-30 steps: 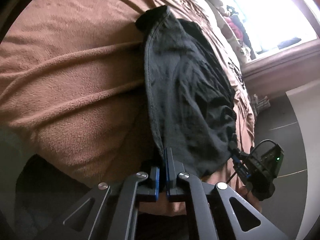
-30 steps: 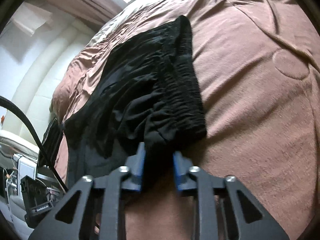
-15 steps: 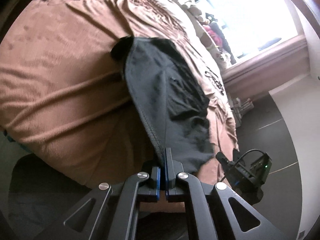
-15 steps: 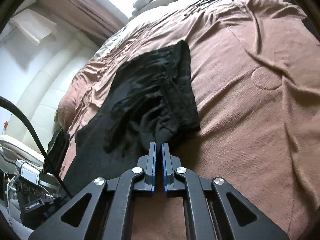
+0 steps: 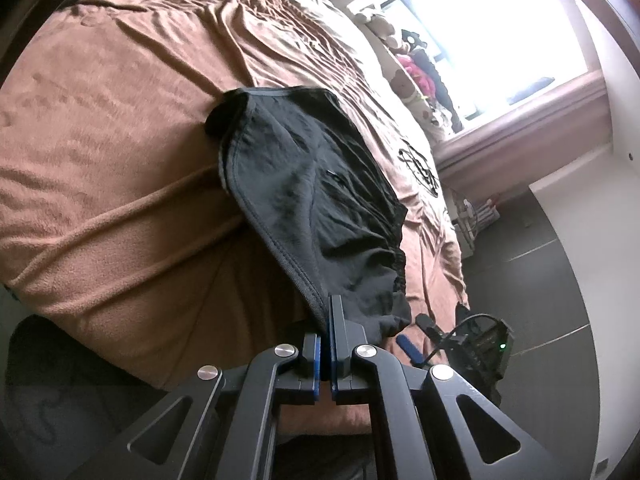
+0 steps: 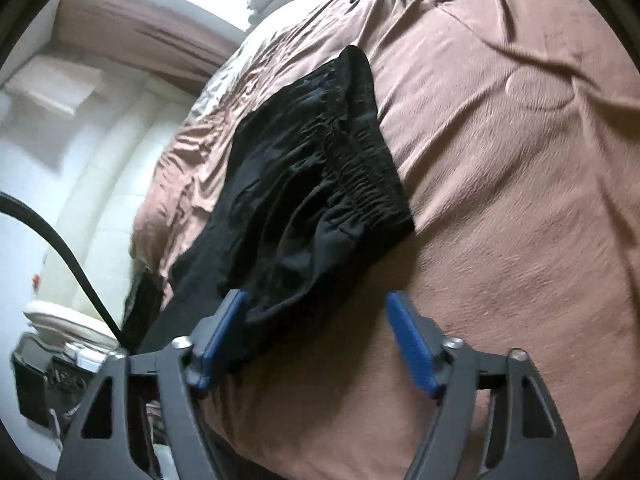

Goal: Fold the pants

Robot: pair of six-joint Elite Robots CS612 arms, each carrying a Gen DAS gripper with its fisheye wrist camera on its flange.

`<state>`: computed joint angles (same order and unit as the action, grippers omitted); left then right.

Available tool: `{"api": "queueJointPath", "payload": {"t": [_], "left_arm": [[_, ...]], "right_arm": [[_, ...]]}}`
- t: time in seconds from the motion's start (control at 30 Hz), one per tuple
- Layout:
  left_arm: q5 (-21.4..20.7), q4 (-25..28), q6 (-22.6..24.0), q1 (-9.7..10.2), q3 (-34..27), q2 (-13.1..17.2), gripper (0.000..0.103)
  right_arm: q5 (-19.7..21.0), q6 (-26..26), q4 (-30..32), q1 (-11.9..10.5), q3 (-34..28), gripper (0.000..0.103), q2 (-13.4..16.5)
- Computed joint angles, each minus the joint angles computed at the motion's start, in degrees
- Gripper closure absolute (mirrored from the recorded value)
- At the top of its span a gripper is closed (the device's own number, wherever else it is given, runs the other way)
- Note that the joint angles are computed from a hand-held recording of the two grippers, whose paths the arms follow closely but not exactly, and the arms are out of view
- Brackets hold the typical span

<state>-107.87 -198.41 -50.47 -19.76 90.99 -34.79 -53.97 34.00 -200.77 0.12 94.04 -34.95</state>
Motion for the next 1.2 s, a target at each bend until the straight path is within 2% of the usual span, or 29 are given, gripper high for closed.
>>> {"api": "queueJointPath", "payload": {"t": [0.1, 0.2, 0.27, 0.3, 0.33, 0.37, 0.43, 0.53, 0.83, 1.2], "left_arm": [[-0.19, -0.23, -0.71, 0.2, 0.01, 0.23, 0.1], [-0.11, 0.0, -1.02, 0.35, 0.01, 0.23, 0.1], [-0.13, 0.05, -1.38, 0.44, 0.0, 0.27, 0.1], [-0.19, 0.12, -1.46, 0.5, -0.07, 0.3, 0.1], [-0.26, 0.18, -1.48, 0.57, -0.18, 0.32, 0.1], [-0.44, 0.27, -1.46, 0.62, -0.37, 0.35, 0.1], [-0.62, 0.46, -1.05, 0.69, -0.8, 0.31, 0.1], [-0.2, 0.77, -0.44, 0.82, -1.62, 0.25, 0.1], [-1.85, 2.1, 0.66, 2.21, -7.07, 1.4, 0.1], [-4.22, 6.27, 3.11, 4.19, -16.49, 3.8, 0.1]], "right_arm": [[0.87, 0.59, 3.27, 0.29, -2.38, 0.031, 1.12], [-0.46, 2.27, 2.65, 0.48, -4.17, 0.031, 2.17], [-1.15, 3.97, 2.17, 0.49, -5.13, 0.036, 2.8], [-1.92, 4.28, 2.68, 0.52, -5.47, 0.055, 2.87], [-2.8, 3.6, 4.21, 0.62, -5.75, 0.085, 2.73], [-2.05, 2.66, 6.12, 0.46, -6.31, 0.092, 2.75], [-1.44, 3.67, 5.3, 0.29, -6.42, 0.096, 2.9], [-2.66, 1.97, 3.58, 0.59, -5.53, 0.097, 2.2], [-2.19, 3.24, -0.89, 0.41, -5.08, 0.097, 1.42], [-3.85, 4.0, 0.31, 1.43, -9.06, 0.097, 1.33]]}}
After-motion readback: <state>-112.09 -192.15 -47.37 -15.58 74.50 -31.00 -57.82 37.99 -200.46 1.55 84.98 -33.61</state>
